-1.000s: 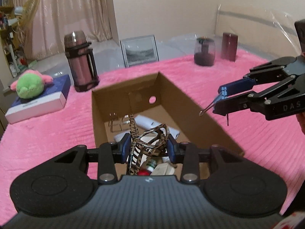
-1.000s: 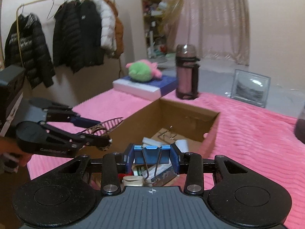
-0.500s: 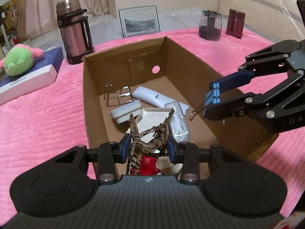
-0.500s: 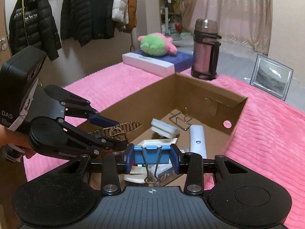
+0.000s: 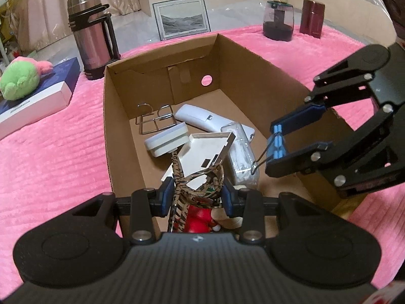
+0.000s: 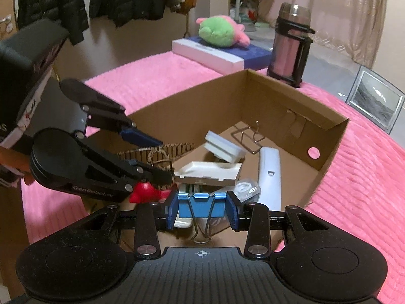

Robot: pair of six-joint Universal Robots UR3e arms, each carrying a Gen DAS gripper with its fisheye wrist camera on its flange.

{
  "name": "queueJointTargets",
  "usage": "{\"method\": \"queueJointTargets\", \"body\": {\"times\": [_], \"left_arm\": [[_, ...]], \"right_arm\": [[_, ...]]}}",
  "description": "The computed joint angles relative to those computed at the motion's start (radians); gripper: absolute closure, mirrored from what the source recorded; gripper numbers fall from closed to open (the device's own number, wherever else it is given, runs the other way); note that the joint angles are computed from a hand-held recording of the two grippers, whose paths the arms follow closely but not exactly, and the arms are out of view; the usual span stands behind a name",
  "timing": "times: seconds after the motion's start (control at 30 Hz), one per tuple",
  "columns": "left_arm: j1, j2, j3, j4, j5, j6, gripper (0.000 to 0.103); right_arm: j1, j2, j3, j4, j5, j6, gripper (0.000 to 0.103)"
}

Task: Organize rigid objects
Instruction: 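Lower and release the hair clip with the left tool while the right tool releases the binder clip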

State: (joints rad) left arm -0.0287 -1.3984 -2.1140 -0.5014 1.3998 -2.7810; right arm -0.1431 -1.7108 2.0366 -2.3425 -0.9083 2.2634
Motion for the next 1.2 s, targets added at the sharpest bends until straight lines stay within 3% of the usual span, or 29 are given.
{"method": "queueJointTargets", "body": {"times": [0.43, 1.2], "left_arm": [[-0.043, -0.049, 0.036, -0.015, 0.017, 0.111, 0.069], [0.009, -0.018, 0.033, -0.041, -0.032, 0.125, 0.069]], "right_arm": [[0.082, 0.083, -0.114, 0.054, -0.105, -0.084, 0.067], [0.168, 0.178, -0.272, 0.183, -0.241, -0.139, 0.067]]}}
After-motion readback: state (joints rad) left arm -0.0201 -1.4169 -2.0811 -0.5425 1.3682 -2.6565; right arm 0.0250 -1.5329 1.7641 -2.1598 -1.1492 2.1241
